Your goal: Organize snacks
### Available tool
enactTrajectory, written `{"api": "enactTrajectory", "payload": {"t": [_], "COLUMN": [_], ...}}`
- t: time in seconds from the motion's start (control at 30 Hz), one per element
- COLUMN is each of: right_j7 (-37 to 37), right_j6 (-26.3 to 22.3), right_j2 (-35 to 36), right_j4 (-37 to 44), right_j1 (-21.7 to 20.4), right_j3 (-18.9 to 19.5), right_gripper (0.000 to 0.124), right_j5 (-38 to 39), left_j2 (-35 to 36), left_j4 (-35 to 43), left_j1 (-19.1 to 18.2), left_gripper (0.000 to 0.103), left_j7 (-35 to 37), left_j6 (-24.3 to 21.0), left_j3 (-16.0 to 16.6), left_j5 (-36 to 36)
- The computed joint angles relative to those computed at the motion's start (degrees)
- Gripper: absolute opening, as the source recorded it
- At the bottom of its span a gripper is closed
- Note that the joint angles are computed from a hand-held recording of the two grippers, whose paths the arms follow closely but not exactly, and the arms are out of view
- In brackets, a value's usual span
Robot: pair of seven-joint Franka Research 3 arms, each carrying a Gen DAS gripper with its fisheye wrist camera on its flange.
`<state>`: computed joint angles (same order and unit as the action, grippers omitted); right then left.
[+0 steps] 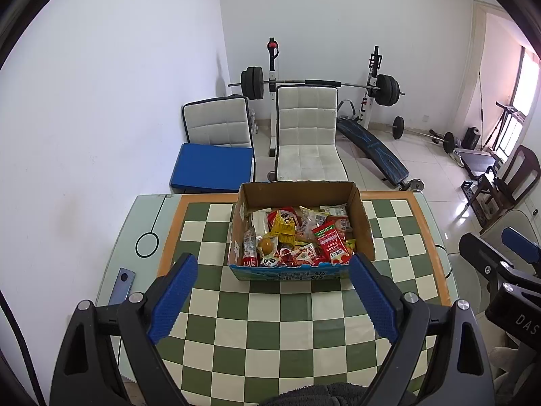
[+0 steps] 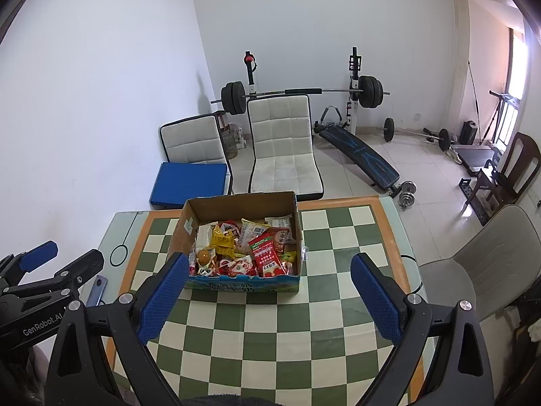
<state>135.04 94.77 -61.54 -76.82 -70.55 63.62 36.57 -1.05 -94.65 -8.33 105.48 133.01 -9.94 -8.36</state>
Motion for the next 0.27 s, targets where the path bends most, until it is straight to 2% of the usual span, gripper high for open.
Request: {"api": "enactTrajectory", "payload": {"t": [0.27], "right_j7": [0.37], "right_j6": [-0.45], "right_j2": [-0.25], "right_j4": [0.34], "right_j1": [-0.30], "right_j3": [-0.12], "right_gripper": [0.098], "right_j5": [0.15], "left_j2": [-0.36], "left_j4": [-0.59], "left_j1": [-0.29], "left_gripper": [0.092], "left_j7": [1.91], "left_j6": [0.65], "left_j3": [-0.06], "left_j5": [-0.65]}}
